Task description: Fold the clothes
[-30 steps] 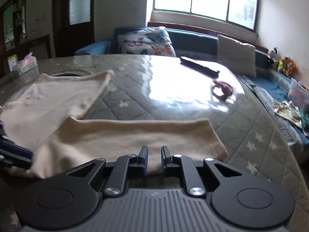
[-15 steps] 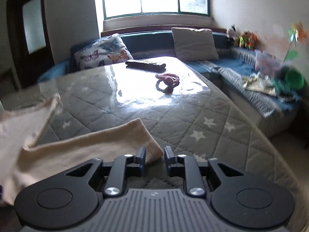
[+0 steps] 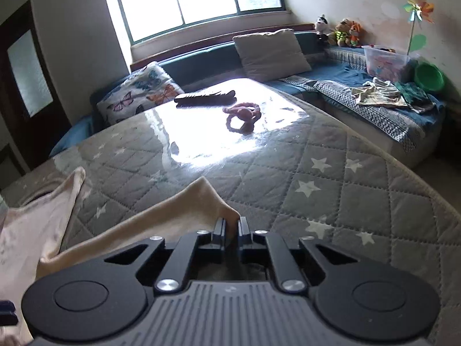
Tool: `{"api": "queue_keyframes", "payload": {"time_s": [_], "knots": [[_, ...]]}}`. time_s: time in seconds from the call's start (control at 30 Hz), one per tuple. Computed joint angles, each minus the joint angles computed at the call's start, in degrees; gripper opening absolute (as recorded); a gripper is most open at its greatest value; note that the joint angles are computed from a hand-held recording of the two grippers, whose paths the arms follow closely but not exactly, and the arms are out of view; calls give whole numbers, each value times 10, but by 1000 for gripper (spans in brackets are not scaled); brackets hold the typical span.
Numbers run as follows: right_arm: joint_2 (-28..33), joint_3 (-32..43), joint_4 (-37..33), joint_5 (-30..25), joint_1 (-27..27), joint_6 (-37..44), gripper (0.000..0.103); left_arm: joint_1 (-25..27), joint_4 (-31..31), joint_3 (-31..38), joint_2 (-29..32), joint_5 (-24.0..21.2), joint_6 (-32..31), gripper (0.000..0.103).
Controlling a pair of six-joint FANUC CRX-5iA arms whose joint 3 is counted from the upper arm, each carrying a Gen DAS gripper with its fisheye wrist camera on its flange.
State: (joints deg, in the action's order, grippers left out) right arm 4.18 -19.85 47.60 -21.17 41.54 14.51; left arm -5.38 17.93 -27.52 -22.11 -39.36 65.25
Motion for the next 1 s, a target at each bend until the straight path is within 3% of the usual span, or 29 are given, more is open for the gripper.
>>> {"api": "queue_keyframes", "payload": {"time_s": [0.13, 0.23, 0.4, 0.67, 0.9, 1.0], "knots": [[-17, -33, 119, 38, -25, -111, 4, -5, 2, -3, 5, 7, -8, 12], [-21, -39, 150, 46, -33, -139, 4, -4, 8, -6, 4, 8, -12, 12], [-22, -30, 131, 42, -26, -113, 4, 4, 13, -11, -5, 15, -5, 24], [-47, -18, 179, 66, -11, -99, 4, 31, 15, -29, -42, 12, 12, 24], [-59, 12, 190, 101, 41, -27, 4, 98, 19, -71, -126, -16, 32, 25], [-53, 38, 134, 107, 83, 56, 4, 139, 29, -95, -170, -34, 33, 25]]}}
